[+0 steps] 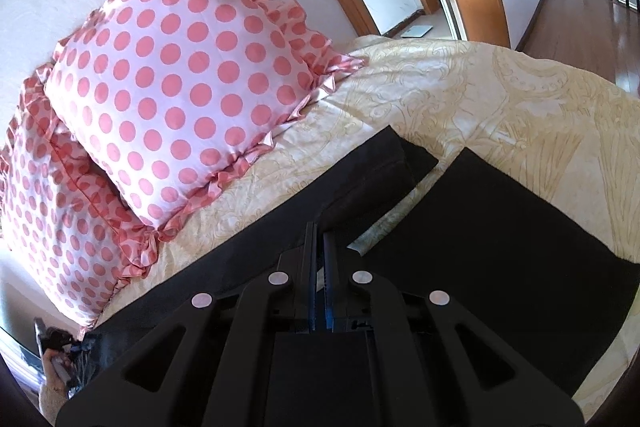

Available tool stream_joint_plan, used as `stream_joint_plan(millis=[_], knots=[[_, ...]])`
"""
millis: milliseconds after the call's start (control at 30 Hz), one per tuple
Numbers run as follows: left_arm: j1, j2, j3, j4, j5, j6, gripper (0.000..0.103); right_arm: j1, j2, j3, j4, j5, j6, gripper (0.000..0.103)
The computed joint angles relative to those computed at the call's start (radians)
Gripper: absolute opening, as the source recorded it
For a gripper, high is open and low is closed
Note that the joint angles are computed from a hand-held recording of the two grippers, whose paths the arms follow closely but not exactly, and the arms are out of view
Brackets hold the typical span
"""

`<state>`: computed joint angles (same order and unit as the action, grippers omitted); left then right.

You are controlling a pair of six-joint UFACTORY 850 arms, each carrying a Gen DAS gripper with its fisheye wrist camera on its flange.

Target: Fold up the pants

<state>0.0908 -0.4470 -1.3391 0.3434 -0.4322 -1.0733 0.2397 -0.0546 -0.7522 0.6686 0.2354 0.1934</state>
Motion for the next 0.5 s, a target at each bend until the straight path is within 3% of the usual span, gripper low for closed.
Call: stream_joint_plan(millis=[167,333,500], knots=[[-0.012,0.221,0.228,0.247,0.133,-0.18,0.007,-0.019,0.011,0.013,-0.17,0.013,0.164,0.003],[-0.015,0.523,0.489,0.454,0.252,-0.342,0.007,-0.036,0.068,0.057,-0.254,0.038,0.245,0.003],[-0.073,0.825,0.727,0.755,0.207,-0.634,0.007,-0.04,0.165,0.135,-0.287,0.057,0.282,0.003]])
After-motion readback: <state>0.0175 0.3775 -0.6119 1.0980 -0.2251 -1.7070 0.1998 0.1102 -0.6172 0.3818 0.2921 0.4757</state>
